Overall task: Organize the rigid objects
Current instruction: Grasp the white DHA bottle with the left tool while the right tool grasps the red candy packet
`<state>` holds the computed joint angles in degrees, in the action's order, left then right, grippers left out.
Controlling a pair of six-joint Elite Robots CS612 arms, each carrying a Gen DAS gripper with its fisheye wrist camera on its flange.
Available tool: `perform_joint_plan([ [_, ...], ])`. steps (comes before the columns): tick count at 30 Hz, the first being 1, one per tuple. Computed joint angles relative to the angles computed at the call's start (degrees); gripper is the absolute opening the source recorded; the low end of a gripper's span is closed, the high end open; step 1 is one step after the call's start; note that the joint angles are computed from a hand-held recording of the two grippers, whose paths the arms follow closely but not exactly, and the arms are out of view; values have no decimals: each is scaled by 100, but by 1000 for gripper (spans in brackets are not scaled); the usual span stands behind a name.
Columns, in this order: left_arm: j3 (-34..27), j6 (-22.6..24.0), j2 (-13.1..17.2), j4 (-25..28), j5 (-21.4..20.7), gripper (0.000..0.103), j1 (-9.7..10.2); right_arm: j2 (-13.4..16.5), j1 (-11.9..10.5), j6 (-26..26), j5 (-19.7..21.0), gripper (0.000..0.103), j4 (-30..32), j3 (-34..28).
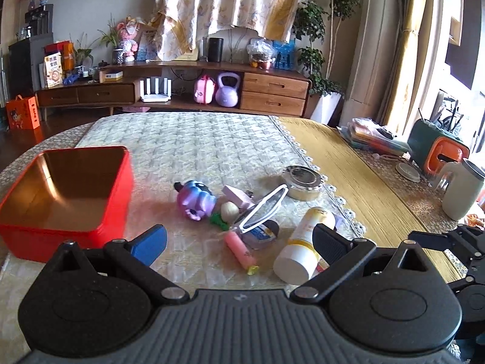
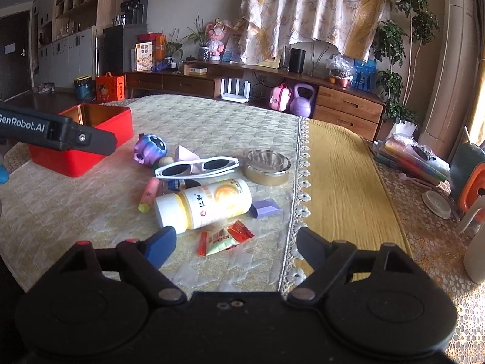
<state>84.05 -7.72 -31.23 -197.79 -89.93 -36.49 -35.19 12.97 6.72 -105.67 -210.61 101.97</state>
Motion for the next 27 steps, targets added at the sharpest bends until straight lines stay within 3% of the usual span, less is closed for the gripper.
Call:
perform_joint_plan([
  [5,-354,245,189,444,-256,102,-77,79,-157,-319,512,78,258,-105],
  [11,-719,646,393,939,-405,102,-154,198,-226,-771,783,77,396,-247],
  [18,-1059,898,549,1366,-651,95,-164,275,-305,-837,1040,73,531,-353],
  [25,-1354,1218,667,1771,-769,70,-193,335,-365,-824,1239,70,503,-437],
  [27,-1412,1237,688,1842,-826,69,-193,343,-369,-794,1275,69,502,-451],
])
